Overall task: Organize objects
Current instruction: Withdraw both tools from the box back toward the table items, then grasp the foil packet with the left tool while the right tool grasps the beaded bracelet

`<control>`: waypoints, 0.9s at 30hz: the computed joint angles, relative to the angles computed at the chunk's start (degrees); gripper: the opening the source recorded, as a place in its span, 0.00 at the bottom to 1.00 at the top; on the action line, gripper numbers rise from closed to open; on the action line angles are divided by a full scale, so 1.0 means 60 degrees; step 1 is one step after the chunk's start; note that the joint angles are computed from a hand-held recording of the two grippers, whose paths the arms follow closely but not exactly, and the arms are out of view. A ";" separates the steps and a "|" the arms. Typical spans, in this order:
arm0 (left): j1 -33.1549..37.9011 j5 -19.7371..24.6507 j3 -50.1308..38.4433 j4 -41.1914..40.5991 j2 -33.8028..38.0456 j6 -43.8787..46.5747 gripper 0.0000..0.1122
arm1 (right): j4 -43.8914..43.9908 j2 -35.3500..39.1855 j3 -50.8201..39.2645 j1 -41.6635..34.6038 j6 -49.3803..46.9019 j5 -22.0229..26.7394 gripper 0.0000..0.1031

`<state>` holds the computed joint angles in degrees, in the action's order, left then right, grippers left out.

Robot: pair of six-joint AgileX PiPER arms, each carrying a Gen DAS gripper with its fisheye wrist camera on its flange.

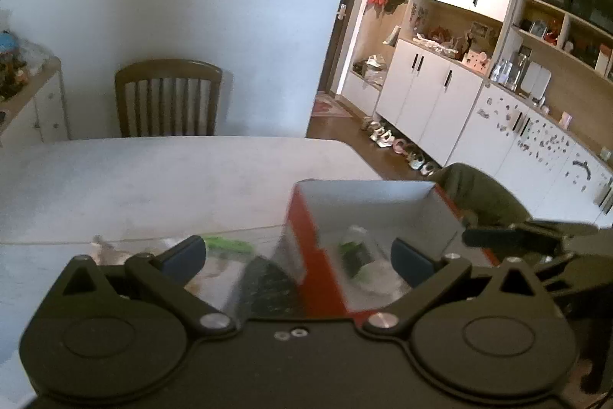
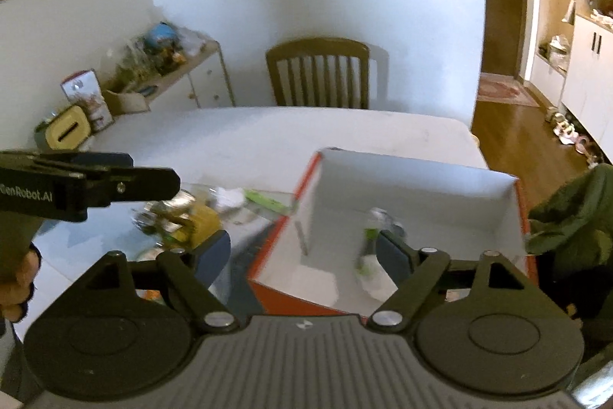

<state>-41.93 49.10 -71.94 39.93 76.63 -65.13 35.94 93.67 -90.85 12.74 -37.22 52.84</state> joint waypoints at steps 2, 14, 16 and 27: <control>0.0181 -0.0096 0.0569 -0.0093 -0.0485 0.0180 0.92 | 0.0032 -0.0172 0.0235 0.0296 0.0098 -0.0219 0.86; 0.2909 -0.1201 0.3713 -0.1900 -0.2764 0.2216 0.92 | -0.1671 -0.0237 0.0909 0.2561 0.2739 -0.1597 0.87; 0.3760 -0.1518 0.4007 -0.2577 -0.2914 0.3084 0.92 | -0.2195 -0.0115 0.0918 0.2953 0.3332 -0.1767 0.87; 0.7841 -0.3224 0.4999 -0.7107 -0.2206 0.9313 0.92 | -0.4001 0.0926 0.0576 0.4619 0.5386 -0.2158 0.87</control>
